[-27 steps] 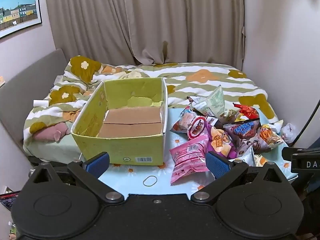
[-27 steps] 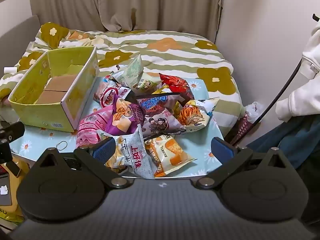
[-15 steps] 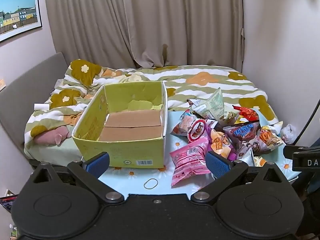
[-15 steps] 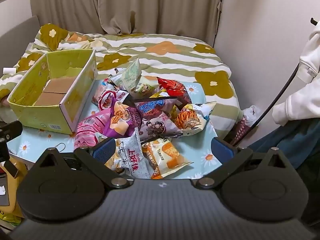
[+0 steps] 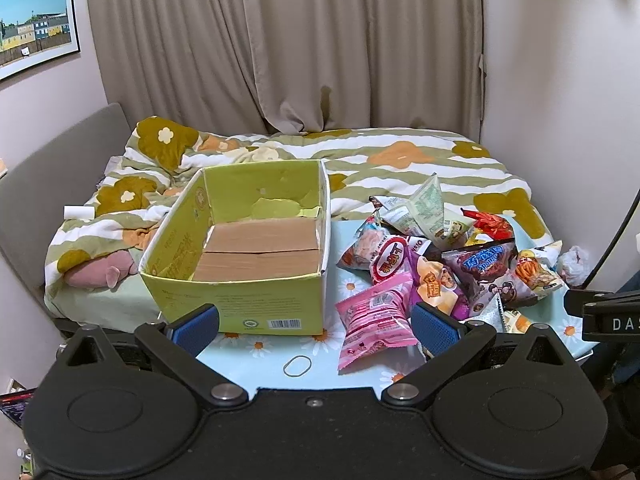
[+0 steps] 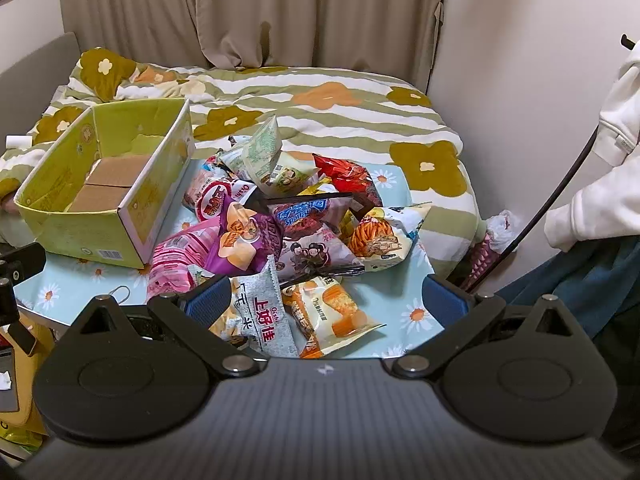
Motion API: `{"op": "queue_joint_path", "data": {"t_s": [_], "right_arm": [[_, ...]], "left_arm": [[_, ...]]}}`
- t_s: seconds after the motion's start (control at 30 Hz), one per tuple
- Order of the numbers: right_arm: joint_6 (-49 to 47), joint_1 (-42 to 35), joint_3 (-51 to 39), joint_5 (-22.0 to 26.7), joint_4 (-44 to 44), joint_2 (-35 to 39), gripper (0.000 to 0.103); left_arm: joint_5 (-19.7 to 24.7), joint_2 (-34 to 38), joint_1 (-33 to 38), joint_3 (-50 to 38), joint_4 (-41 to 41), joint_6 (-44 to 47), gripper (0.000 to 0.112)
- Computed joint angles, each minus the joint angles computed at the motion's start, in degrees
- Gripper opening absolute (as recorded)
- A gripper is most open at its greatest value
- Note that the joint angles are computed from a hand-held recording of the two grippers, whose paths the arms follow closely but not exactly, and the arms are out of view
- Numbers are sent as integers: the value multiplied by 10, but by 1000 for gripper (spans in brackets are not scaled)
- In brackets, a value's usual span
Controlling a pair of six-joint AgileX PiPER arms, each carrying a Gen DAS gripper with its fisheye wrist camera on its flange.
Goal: Organize snacks
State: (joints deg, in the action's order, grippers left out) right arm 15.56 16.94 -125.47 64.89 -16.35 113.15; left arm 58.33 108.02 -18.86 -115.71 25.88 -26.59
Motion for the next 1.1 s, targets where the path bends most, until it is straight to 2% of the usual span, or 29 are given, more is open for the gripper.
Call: {"op": "queue_joint_path", "data": {"t_s": [1.1], "right_arm": [[5, 3, -10, -2, -3, 9, 103]], "left_arm": [[1, 3, 7, -8, -7, 11, 103]]}}
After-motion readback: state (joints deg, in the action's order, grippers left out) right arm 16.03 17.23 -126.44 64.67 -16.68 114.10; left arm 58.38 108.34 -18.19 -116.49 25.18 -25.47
